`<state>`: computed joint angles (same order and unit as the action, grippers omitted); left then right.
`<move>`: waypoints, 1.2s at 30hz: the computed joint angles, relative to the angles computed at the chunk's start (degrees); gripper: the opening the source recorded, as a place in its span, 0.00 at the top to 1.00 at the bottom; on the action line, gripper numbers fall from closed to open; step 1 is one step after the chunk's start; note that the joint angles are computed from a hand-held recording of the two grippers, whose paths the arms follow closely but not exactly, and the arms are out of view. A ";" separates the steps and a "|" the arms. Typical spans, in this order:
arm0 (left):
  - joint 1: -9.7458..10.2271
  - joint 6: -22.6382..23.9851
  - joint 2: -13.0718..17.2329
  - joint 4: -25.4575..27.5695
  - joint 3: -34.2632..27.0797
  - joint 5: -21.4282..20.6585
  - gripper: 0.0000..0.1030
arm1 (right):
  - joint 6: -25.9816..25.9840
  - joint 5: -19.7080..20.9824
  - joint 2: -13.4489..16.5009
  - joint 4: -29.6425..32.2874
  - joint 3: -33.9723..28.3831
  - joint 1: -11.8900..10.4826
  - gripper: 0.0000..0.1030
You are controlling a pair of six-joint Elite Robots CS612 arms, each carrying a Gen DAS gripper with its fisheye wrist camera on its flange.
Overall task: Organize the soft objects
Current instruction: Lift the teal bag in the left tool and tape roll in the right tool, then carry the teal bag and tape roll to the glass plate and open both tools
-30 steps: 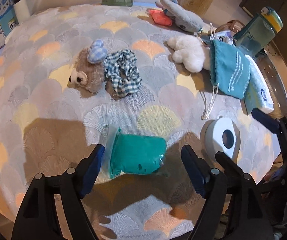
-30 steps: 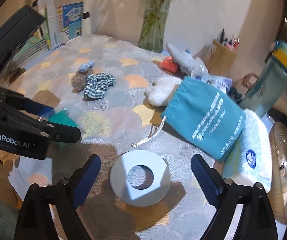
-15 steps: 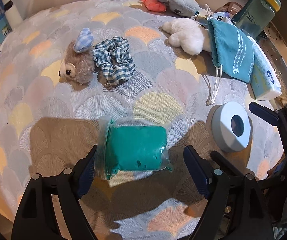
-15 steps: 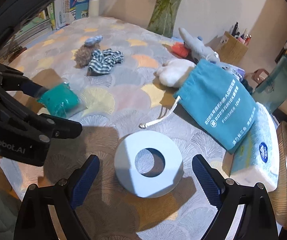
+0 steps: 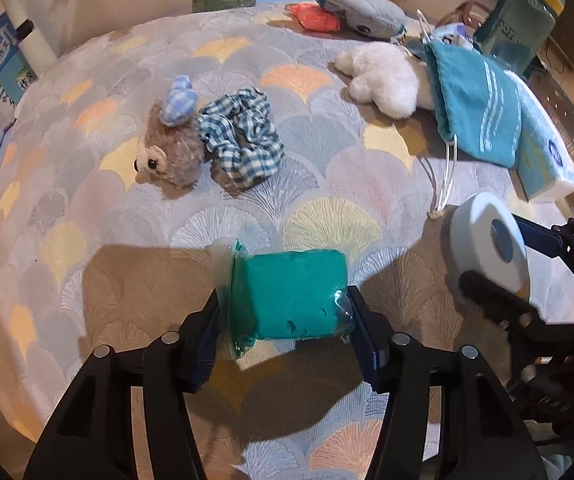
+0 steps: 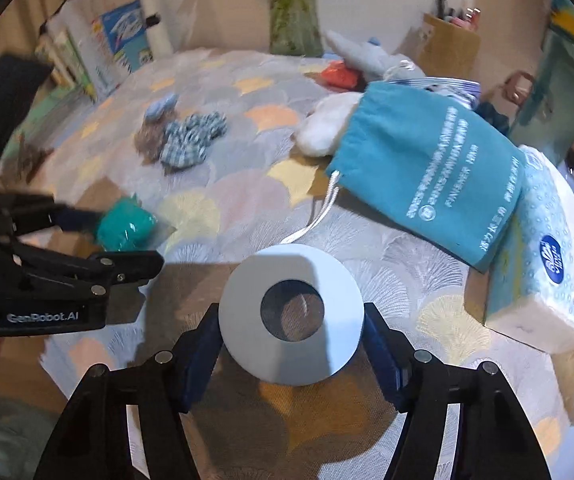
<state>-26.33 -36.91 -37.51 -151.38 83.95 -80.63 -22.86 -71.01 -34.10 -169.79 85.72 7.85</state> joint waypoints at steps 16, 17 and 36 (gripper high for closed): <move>0.54 7.94 1.58 -2.28 -8.66 6.28 0.49 | 5.39 2.96 -0.47 -6.31 -2.91 -1.95 0.36; 0.35 8.51 1.78 -2.37 -9.58 6.55 0.49 | 5.74 2.29 -0.43 -7.16 -3.25 -2.00 0.36; -3.40 33.79 13.58 -2.81 -40.03 -2.20 0.49 | 22.19 -12.80 -3.45 -18.98 -3.23 -9.08 0.36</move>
<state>-29.73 -3.12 -23.93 -154.19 43.92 -82.83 -0.67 -83.81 -37.55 -188.78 82.49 -1.23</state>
